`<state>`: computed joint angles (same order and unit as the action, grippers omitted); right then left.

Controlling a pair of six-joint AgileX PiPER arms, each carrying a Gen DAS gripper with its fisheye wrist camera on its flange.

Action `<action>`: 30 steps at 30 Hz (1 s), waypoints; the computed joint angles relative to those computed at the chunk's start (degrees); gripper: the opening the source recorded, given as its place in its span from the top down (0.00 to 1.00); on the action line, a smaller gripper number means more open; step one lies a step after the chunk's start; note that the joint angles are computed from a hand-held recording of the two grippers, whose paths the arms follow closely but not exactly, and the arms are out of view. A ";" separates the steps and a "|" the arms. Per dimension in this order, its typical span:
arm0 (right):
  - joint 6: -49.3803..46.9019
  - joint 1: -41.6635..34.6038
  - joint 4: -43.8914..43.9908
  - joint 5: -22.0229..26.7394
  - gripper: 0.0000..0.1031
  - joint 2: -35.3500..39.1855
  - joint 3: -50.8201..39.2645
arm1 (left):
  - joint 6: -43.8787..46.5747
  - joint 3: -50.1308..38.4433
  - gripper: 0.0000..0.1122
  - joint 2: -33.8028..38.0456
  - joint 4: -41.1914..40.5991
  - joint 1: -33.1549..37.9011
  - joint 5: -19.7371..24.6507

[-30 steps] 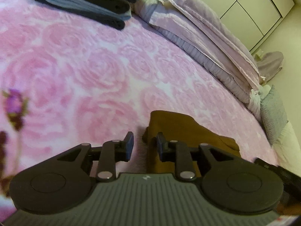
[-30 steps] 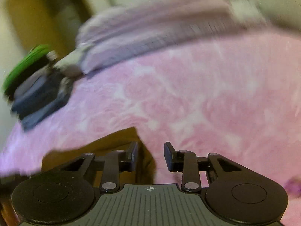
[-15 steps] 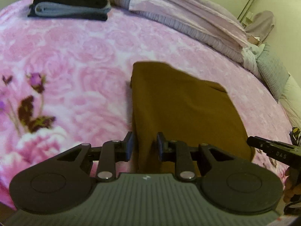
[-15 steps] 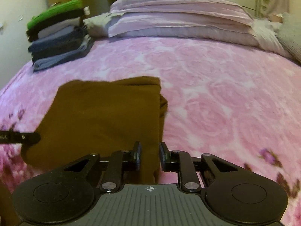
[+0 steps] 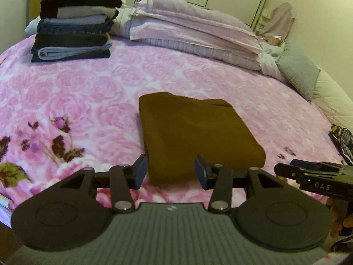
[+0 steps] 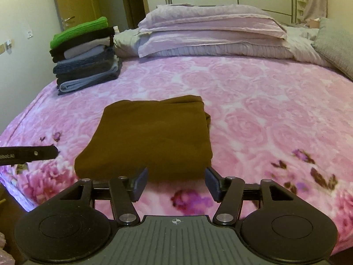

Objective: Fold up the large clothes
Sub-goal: 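Grasp the folded brown shirt with both grippers and lift it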

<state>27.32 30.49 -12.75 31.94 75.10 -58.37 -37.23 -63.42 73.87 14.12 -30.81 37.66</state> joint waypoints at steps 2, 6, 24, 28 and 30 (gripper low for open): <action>4.77 1.64 -3.84 1.20 0.47 -0.60 -0.01 | 3.16 0.39 0.61 -0.65 -2.39 1.12 -0.81; 6.06 1.15 -3.87 1.93 0.46 -1.19 -0.26 | 14.73 0.79 0.60 0.26 -12.27 7.09 -3.79; -53.35 -34.69 72.59 24.25 0.44 49.35 -40.75 | 44.90 -22.19 0.81 40.09 -67.72 27.40 3.55; -44.45 -33.81 69.22 32.09 0.75 56.61 -53.79 | 40.52 -25.16 0.93 41.32 -65.14 27.31 5.19; -41.03 -33.52 65.81 36.22 0.80 58.45 -60.78 | 35.89 -25.65 0.94 39.44 -61.76 27.21 5.52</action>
<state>-13.71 -3.03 53.06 68.15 133.55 -119.15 -1.34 -89.06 113.31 -47.64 -3.60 43.18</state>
